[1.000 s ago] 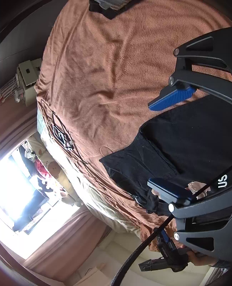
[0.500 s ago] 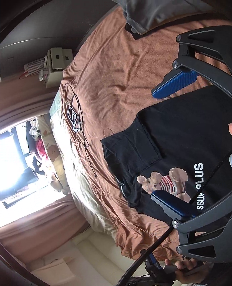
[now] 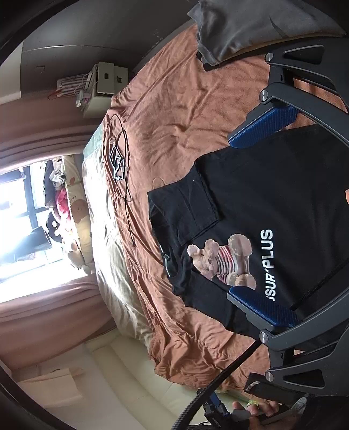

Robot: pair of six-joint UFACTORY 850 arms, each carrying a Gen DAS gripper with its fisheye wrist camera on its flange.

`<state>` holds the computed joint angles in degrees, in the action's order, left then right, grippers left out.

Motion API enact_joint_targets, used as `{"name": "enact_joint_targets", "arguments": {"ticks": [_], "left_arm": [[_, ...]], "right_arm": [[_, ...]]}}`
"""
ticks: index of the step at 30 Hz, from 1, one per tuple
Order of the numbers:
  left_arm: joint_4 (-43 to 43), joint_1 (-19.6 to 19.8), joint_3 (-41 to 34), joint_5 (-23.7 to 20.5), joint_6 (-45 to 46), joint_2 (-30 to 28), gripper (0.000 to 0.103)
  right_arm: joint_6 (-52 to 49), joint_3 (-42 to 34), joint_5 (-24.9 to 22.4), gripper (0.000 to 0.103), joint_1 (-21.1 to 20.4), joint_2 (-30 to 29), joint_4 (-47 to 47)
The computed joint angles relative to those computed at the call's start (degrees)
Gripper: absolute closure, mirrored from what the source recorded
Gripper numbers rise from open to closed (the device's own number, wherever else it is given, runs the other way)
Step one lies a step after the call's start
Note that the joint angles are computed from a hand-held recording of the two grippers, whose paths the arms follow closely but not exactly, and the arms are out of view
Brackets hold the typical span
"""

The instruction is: Fold small clothes

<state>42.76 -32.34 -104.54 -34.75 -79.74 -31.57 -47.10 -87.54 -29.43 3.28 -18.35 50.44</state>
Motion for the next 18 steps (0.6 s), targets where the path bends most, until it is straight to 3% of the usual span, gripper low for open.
{"name": "enact_joint_targets", "arguments": {"ticks": [18], "left_arm": [[13.30,-8.40,22.58,-2.58,-16.70,16.16,0.000]], "right_arm": [[-20.95,19.76,0.02,0.000,-5.37,17.15,11.42]]}}
